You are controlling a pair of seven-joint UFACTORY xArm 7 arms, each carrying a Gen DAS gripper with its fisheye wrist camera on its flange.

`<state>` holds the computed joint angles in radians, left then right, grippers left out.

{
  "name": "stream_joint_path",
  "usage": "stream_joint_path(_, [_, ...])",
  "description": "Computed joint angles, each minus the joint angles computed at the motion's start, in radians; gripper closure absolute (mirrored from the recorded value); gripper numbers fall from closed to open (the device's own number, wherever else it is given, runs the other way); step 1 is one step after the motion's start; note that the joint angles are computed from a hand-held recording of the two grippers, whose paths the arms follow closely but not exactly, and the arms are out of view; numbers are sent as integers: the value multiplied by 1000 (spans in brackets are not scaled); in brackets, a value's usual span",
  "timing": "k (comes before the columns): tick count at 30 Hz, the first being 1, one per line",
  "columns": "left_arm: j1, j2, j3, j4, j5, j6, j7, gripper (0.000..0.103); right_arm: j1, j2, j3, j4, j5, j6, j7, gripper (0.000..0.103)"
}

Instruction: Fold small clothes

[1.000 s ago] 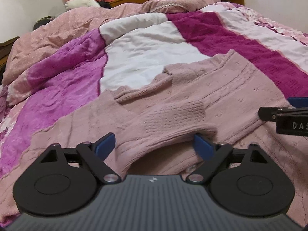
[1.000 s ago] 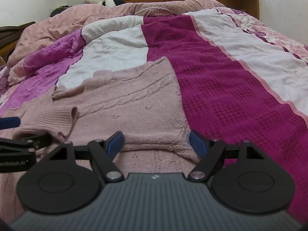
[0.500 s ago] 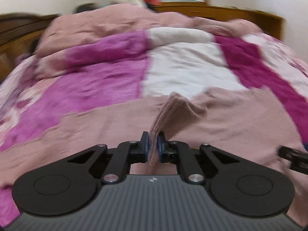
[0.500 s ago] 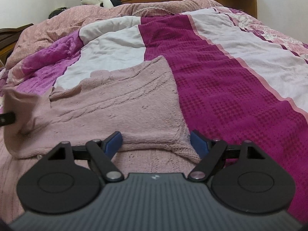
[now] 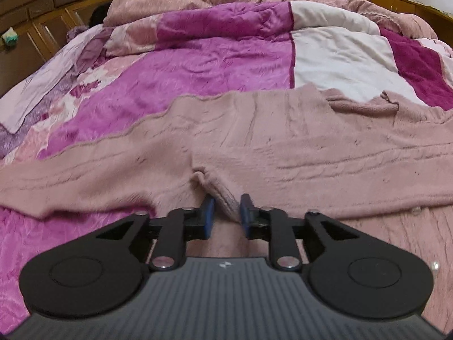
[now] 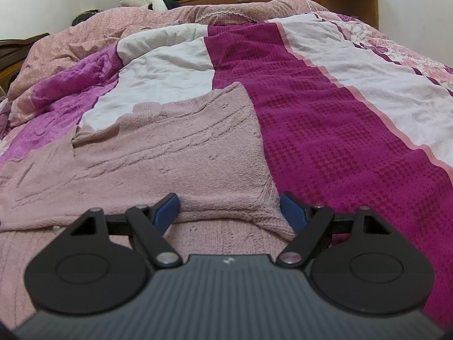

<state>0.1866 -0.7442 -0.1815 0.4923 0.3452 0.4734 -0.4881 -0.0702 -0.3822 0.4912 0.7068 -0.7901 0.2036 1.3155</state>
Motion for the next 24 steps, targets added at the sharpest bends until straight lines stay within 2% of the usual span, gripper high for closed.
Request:
stream_joint_path(7, [-52, -71, 70, 11, -62, 48, 80, 61, 19, 2, -9, 7, 13, 21, -13, 23])
stream_joint_path(10, [-67, -66, 96, 47, -88, 45, 130, 57, 74, -1, -51, 19, 65, 53, -73, 23])
stream_joint_path(13, [-80, -36, 116, 93, -111, 35, 189, 56, 96, -14, -79, 31, 101, 35, -112, 23])
stream_joint_path(18, [-77, 71, 124, 182, -135, -9, 249, 53, 129, 45, -114, 131, 166, 34, -250, 23])
stream_joint_path(24, [-123, 235, 156, 309, -199, -34, 331, 52, 213, 242, -184, 340, 221, 64, -453, 23])
